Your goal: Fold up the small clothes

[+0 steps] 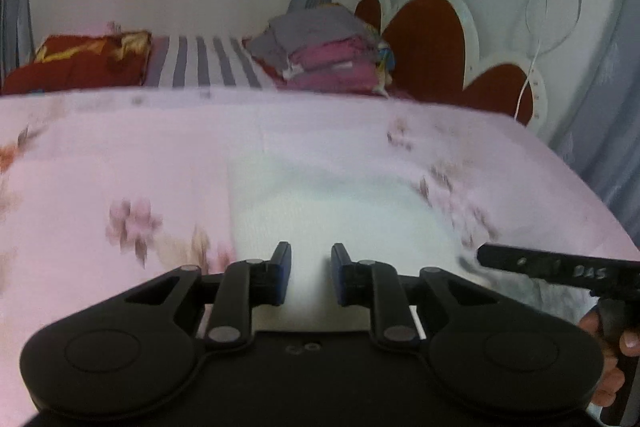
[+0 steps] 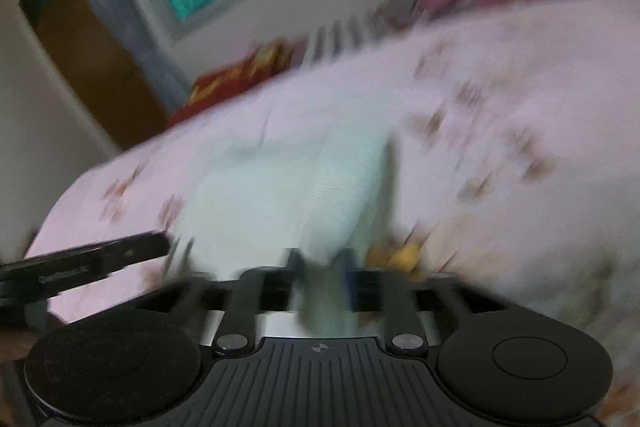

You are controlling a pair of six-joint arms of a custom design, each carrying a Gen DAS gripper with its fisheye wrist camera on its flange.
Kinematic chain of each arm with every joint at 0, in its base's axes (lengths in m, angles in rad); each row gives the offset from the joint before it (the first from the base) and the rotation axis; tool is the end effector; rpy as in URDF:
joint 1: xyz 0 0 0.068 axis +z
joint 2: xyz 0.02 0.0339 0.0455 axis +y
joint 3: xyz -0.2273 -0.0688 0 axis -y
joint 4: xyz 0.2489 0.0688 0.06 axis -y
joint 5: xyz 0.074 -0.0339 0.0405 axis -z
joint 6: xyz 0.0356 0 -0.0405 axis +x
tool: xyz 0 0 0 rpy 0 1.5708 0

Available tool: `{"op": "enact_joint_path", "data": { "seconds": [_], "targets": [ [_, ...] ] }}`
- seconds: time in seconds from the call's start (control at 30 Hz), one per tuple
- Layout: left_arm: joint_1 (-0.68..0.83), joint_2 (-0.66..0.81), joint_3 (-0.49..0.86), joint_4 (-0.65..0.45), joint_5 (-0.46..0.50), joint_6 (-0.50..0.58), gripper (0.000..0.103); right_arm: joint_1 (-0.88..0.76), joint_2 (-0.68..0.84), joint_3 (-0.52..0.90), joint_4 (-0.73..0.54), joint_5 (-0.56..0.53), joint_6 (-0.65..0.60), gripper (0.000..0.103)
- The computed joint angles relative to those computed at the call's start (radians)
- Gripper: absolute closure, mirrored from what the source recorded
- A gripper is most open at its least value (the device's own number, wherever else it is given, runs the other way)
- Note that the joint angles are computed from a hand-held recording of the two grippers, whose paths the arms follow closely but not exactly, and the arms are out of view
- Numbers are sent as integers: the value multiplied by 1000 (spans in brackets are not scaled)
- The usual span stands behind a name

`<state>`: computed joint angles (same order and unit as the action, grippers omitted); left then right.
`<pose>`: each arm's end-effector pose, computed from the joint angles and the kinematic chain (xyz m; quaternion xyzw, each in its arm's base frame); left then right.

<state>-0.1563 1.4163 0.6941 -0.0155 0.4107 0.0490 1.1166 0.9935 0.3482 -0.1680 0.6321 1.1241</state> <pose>0.2846 -0.0592 0.1469 0.1738 0.8821 -0.2074 0.3855 0.1073 0.1718 0.1276 0.1182 0.8827 0.1907 0.4130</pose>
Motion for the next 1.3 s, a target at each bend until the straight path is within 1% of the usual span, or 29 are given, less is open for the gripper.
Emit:
{"op": "enact_joint_path", "data": {
  "seconds": [0.03,0.07,0.1,0.17,0.2,0.23,0.27,0.3,0.33,0.37,0.47,0.53,0.6,0.63,0.67,0.7,0.73,0.77,0.8,0.83,0.87,0.9,0.93,1.0,1.03,1.1,1.17,1.23,1.3],
  "targets": [
    [-12,40,40,12,-10,0,80,-21,-26,-6,15,19,-41,60],
    [-28,94,92,25,-20,1,75,-61,-24,2,31,-6,-76,60],
    [-40,144,139,26,-27,0,75,-116,5,25,60,-41,-121,64],
    [-64,265,238,18,-43,1,76,-217,125,91,150,-114,-225,75],
    [-70,321,272,18,-49,4,75,-277,217,145,185,-175,-270,75],
    [-85,384,313,-7,-92,25,74,-316,284,182,204,-224,-296,75],
    [-89,432,331,-18,-101,48,73,-341,351,210,229,-258,-326,76],
    [-86,429,301,32,-92,46,73,-360,454,267,212,-282,-364,76],
    [-86,427,314,8,-92,44,73,-380,528,292,210,-331,-399,75],
    [-86,425,328,-21,-91,47,73,-369,552,266,279,-288,-395,75],
    [-79,417,312,-7,-79,62,73,-367,534,261,257,-284,-391,74],
    [-69,376,282,-13,-73,86,73,-365,529,246,275,-281,-393,74],
    [-61,285,220,-17,-69,84,77,-355,503,245,241,-283,-389,74],
    [-50,205,146,15,-26,96,74,-335,468,246,204,-258,-385,74],
    [-58,152,91,42,-35,111,75,-301,427,251,173,-210,-384,74],
    [-75,142,73,31,-70,123,78,-256,354,206,186,-152,-388,74],
    [-79,161,75,13,-62,118,77,-227,308,182,190,-137,-390,74],
    [-76,177,59,30,-40,103,76,-213,286,166,205,-154,-401,74],
    [-78,176,28,68,-42,90,76,-191,290,151,234,-173,-416,74],
    [-75,173,11,87,-38,81,75,-172,329,169,223,-178,-433,74],
    [-67,168,-3,96,-23,56,75,-162,392,213,176,-172,-440,75],
    [-59,158,-20,103,-12,34,75,-145,459,250,134,-135,-439,74],
    [-53,140,-39,104,-10,33,75,-130,477,240,153,-91,-423,74],
    [-44,82,-87,97,-16,49,75,-129,452,242,118,-88,-377,74],
    [-37,51,-113,93,-17,57,75,-103,424,241,87,-52,-352,74],
    [-26,-45,-186,79,-21,70,76,-27,347,209,47,10,-302,74],
    [-19,-154,-270,40,-14,80,75,43,306,192,-1,38,-234,74],
    [-7,-244,-347,5,1,99,75,163,293,200,-89,90,-128,74],
    [2,-388,-451,-33,-12,118,75,270,311,218,-154,109,-29,74]
  ]
}}
